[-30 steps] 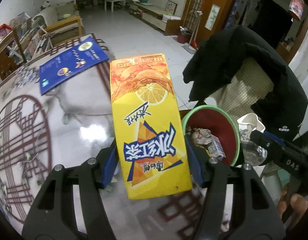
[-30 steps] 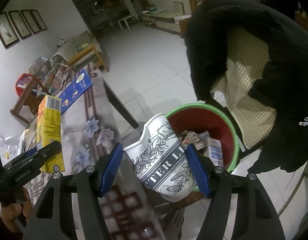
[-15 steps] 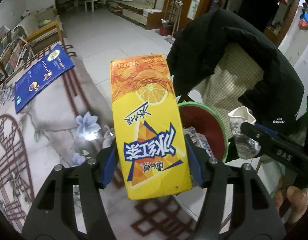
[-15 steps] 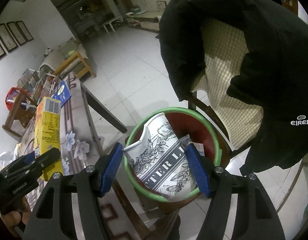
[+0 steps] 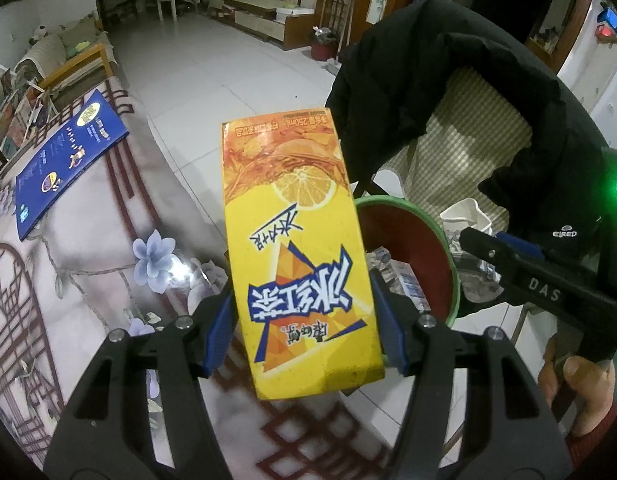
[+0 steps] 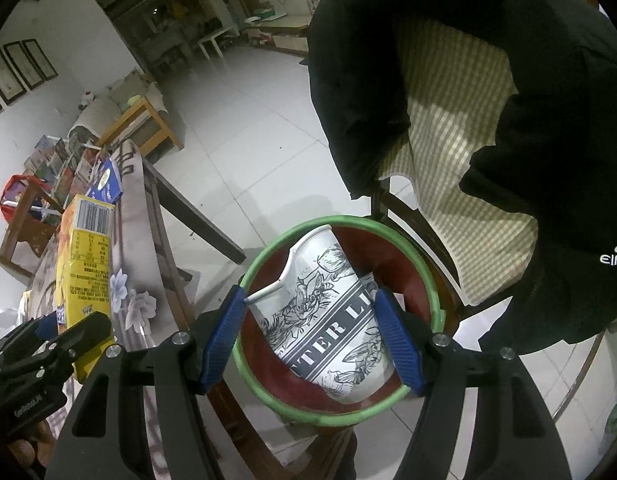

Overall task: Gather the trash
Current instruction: 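Open both tools inside the red bin to drop the cup and carton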

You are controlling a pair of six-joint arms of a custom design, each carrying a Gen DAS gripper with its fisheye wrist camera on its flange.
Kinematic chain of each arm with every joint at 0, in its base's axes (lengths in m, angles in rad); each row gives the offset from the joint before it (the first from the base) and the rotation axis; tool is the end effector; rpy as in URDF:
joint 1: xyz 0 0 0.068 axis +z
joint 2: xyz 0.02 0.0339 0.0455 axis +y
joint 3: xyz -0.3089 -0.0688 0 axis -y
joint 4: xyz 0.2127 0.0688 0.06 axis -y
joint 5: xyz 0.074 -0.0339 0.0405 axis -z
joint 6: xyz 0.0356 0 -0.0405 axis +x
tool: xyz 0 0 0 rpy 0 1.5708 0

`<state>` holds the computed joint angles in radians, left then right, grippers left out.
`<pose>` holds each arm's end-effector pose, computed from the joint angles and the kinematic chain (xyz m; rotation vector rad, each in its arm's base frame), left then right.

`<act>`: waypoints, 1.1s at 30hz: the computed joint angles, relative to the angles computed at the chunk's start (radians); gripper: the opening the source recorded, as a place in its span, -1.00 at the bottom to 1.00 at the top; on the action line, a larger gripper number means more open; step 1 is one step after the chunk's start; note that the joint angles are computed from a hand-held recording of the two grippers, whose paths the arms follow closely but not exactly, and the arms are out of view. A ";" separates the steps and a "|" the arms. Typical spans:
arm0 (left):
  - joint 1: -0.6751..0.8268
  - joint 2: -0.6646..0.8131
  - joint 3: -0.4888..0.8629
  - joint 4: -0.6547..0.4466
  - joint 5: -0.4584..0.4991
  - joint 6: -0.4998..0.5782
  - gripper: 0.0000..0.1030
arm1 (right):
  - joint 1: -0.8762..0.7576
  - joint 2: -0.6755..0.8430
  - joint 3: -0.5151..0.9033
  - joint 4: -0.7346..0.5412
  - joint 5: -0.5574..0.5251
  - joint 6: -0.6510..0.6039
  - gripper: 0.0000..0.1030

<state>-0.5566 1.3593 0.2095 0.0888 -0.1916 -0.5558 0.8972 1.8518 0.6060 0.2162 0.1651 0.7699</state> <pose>0.1309 -0.0735 0.1508 -0.0642 2.6065 -0.1459 0.1834 0.2204 0.1344 -0.1071 2.6297 0.3940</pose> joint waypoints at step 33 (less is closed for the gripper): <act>0.287 -0.451 0.063 -0.325 0.063 0.240 0.72 | 0.280 -0.100 0.144 -0.259 0.282 0.120 0.85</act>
